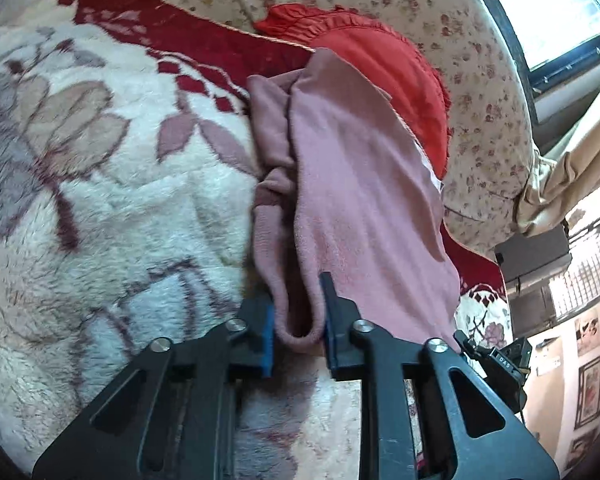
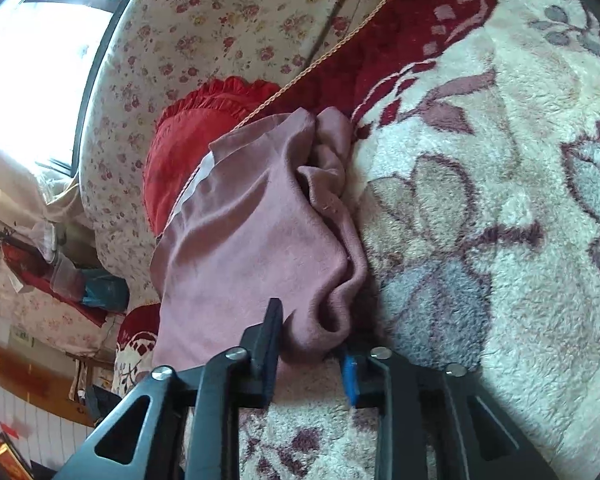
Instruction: Fold small clothes
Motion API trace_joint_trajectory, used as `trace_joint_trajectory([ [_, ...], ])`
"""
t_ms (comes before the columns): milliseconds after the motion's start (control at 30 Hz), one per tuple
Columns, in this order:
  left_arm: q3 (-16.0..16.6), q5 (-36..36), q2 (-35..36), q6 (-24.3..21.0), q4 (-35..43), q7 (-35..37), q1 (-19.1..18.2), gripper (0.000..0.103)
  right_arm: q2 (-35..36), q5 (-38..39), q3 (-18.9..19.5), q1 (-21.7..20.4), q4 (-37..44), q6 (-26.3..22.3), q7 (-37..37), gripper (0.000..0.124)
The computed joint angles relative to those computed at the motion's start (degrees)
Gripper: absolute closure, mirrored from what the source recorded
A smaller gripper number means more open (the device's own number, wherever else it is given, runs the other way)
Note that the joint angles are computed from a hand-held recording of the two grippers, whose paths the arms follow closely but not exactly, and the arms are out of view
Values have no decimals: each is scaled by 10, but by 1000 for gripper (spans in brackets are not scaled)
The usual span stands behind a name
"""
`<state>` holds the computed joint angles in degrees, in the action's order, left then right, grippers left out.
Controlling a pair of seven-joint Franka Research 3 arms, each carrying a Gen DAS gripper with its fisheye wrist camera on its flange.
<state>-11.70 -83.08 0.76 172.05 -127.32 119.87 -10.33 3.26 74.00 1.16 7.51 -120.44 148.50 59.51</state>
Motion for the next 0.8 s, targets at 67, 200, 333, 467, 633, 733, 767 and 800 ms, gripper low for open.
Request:
trace_joint_trajectory([
  [67, -5, 48, 0, 26, -5, -26, -6, 94, 1, -8, 0, 1, 0, 4, 2, 114],
  [200, -10, 126, -10, 49, -18, -66, -15, 98, -12, -56, 2, 6, -5, 17, 13, 118],
  [333, 2, 30, -58, 21, -37, 28, -31, 98, -70, -82, -3, 13, -42, 25, 19, 118],
  [467, 21, -22, -125, -29, -89, 33, -45, 98, -141, -93, -18, 24, -105, 17, 32, 118],
  [633, 24, 44, -147, -35, -128, -62, -62, 98, -216, -127, -38, 28, -188, -7, 95, 118],
  [733, 22, 143, -131, -30, -133, -160, -61, 97, -226, -233, -10, 5, -207, 31, 197, 117],
  [767, 27, 153, -126, -30, -131, -167, -65, 96, -227, -303, 11, -16, -208, 47, 262, 114],
  [800, 32, 160, -122, -25, -130, -175, -71, 96, -230, -385, 40, -46, -209, 69, 336, 114],
])
